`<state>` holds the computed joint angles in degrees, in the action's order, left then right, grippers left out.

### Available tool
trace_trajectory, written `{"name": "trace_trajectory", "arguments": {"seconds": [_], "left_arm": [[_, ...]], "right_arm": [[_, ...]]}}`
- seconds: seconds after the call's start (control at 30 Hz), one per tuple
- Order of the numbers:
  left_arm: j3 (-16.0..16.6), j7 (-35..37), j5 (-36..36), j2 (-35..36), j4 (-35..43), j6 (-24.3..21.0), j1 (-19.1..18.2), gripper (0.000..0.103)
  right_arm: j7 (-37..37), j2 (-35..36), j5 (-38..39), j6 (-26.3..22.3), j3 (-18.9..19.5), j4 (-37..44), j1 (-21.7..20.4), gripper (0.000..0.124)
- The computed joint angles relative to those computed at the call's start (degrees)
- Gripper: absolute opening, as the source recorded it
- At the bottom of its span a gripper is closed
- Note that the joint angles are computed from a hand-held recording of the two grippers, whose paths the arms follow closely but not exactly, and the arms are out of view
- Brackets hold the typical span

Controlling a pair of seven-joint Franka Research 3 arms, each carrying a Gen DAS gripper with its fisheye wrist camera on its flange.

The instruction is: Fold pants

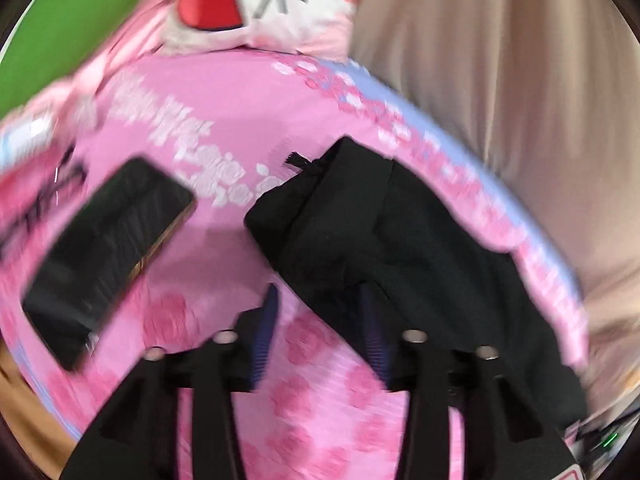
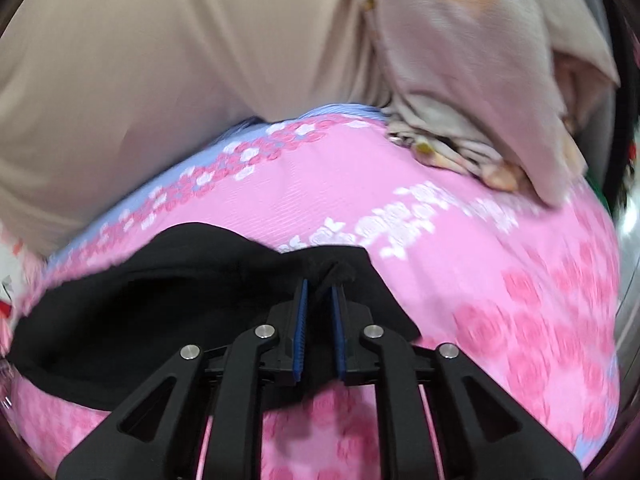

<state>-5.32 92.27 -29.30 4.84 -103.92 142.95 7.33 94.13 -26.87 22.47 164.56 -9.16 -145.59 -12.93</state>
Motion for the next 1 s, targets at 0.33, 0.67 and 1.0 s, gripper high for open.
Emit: {"name": "trace_trajectory", "arguments": {"seconds": [0.33,0.67,1.0], "left_arm": [[-0.76,1.81,-21.46,4.22,4.83,-5.94,-0.30,0.090],[-3.90,5.97,-21.88,4.91,10.01,-5.12,2.63,0.004],[-2.87,-0.51,-14.09,7.75,9.35,-7.21,2.91,0.003]], "right_arm": [[0.70,-7.74,7.54,5.49,-1.95,-3.74,8.90,0.070],[-0.60,-7.84,15.45,2.86,-4.65,-4.56,15.48,0.073],[-5.29,11.12,22.95,-2.99,-10.49,12.29,17.56,0.005]]}}
